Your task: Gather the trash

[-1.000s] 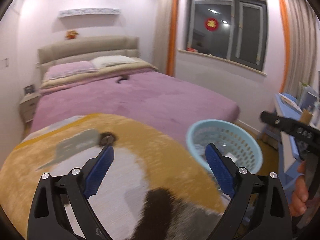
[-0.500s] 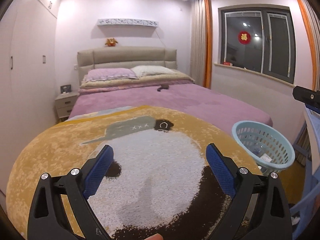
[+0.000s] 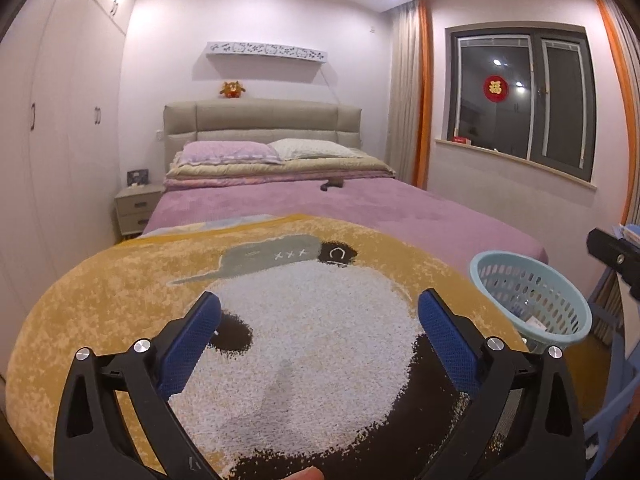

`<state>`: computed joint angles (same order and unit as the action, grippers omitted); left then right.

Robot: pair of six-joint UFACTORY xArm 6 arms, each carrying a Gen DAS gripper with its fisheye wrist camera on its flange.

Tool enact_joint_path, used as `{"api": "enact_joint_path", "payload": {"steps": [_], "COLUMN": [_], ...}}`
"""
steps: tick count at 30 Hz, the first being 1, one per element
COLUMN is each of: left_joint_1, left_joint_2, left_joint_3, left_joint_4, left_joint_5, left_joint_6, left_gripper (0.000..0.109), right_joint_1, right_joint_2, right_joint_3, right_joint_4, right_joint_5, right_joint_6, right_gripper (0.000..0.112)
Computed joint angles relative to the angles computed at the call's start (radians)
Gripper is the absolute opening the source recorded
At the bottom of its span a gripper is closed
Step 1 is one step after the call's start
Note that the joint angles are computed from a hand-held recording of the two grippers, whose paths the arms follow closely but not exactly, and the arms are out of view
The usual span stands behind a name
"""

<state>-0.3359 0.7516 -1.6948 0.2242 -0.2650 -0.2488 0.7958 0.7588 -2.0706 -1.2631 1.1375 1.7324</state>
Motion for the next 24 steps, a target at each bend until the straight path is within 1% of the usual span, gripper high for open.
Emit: {"api": "enact_joint_path", "payload": {"steps": [3, 7, 11, 16, 21, 23, 24], "left_joint_1": [-0.012, -0.014, -0.015, -0.016, -0.028, -0.024, -0.018], "left_joint_2": [-0.004, -0.005, -0.004, -0.001, 0.005, 0.006, 0.007], "left_joint_3": [0.011, 0.012, 0.012, 0.003, -0.002, -0.004, -0.007], "left_joint_4": [-0.051, -0.053, -0.055, -0.051, -0.109, -0.088, -0.056], "left_joint_5": [-0.008, -0.013, -0.015, -0.001, -0.006, -0.004, -0.003], "left_joint_6": [0.065, 0.079, 0.09, 0.089, 0.156, 0.137, 0.106], "left_gripper": [0.096, 0.096, 0.096, 0.096, 0.096, 0.096, 0.096], "right_joint_1": [-0.003, 0.001, 0.011, 0.014, 0.018, 0.019, 0.018], "right_joint_2": [0.029, 0.065, 0.107, 0.103, 0.101, 0.1, 0.099], "right_joint_3": [-0.039, -0.092, -0.159, -0.157, -0.156, -0.153, -0.152], "right_joint_4": [0.026, 0.034, 0.03, 0.026, 0.029, 0.029, 0.03], "right_joint_5": [0.002, 0.02, 0.063, 0.084, 0.103, 0.105, 0.107], "right_joint_6": [-0.029, -0.057, -0.1, -0.101, -0.102, -0.099, -0.095], "right_gripper": [0.07, 0.07, 0.07, 0.07, 0.07, 0.07, 0.07]}}
